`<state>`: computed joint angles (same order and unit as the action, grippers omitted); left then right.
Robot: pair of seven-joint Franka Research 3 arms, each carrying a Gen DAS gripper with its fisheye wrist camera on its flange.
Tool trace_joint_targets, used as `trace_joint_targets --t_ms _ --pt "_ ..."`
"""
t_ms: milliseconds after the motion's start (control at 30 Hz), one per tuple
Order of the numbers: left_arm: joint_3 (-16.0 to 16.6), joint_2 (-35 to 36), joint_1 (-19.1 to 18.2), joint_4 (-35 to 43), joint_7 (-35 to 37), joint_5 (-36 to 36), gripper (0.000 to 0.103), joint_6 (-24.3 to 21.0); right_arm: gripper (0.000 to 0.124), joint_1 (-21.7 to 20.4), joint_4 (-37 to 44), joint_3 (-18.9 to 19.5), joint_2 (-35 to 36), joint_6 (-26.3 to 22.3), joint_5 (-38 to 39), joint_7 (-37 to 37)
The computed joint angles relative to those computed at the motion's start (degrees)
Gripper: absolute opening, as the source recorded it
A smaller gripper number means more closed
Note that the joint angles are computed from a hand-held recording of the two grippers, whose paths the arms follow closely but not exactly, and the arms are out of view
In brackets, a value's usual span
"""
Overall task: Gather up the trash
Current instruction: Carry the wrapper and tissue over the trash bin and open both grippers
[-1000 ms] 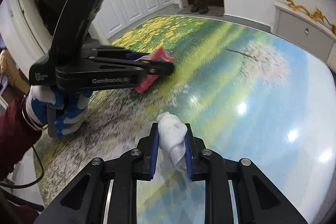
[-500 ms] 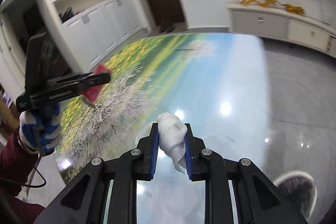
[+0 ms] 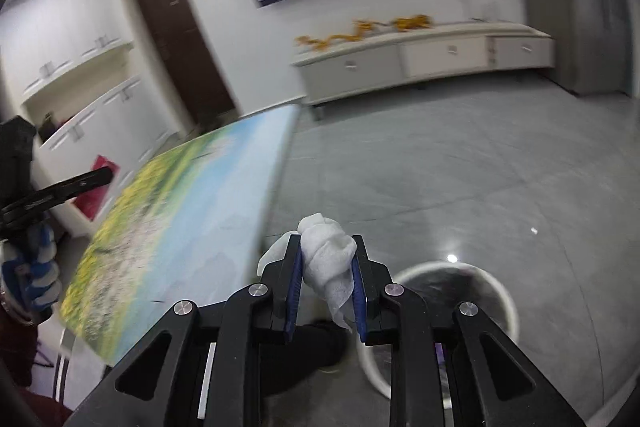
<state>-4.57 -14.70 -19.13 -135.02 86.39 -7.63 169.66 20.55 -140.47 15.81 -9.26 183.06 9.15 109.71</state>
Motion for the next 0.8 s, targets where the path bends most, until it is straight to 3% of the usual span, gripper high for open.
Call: trace_joint_targets --t_ms 67,133,333,367,467,600,733,800 --pt "-0.9 5.2 -2.3 5.0 1.7 -1.3 0.029 -1.3 0.022 -2.1 -2.2 0.4 -1.0 0.4 0.1 1.5" --pt "-3.1 9.1 -2.2 8.7 2.4 -1.6 0.029 -2.4 0.023 -3.5 -3.5 0.5 -0.9 0.4 0.4 2.5" --pt "-9.6 22.6 -1.3 21.5 -1.7 5.0 0.030 -7.5 0.026 0.5 -4.1 -5.7 2.5 0.0 5.1 -0.2" --pt "-10.1 24.6 -1.3 23.4 -3.0 6.6 0.030 -8.5 0.026 3.0 -4.1 -8.5 3.0 -0.2 7.6 -2.9" --pt "-11.5 30.7 -1.6 29.6 -6.2 9.8 0.030 -11.7 0.028 6.1 -2.0 -11.7 6.3 -1.6 15.5 -9.8" --pt "-13.3 36.2 -1.0 35.4 -7.3 10.8 0.031 -14.4 0.033 4.6 1.0 -9.8 10.4 -2.4 22.7 -15.1" --pt "-15.2 39.6 -0.2 38.7 -6.4 9.5 0.040 -15.8 0.053 3.8 1.0 -10.1 12.4 -2.4 16.7 -8.2" --pt "-16.0 40.3 0.4 39.2 -5.5 8.4 0.048 -15.6 0.054 4.3 0.8 -11.4 12.8 -2.8 11.9 -3.5"
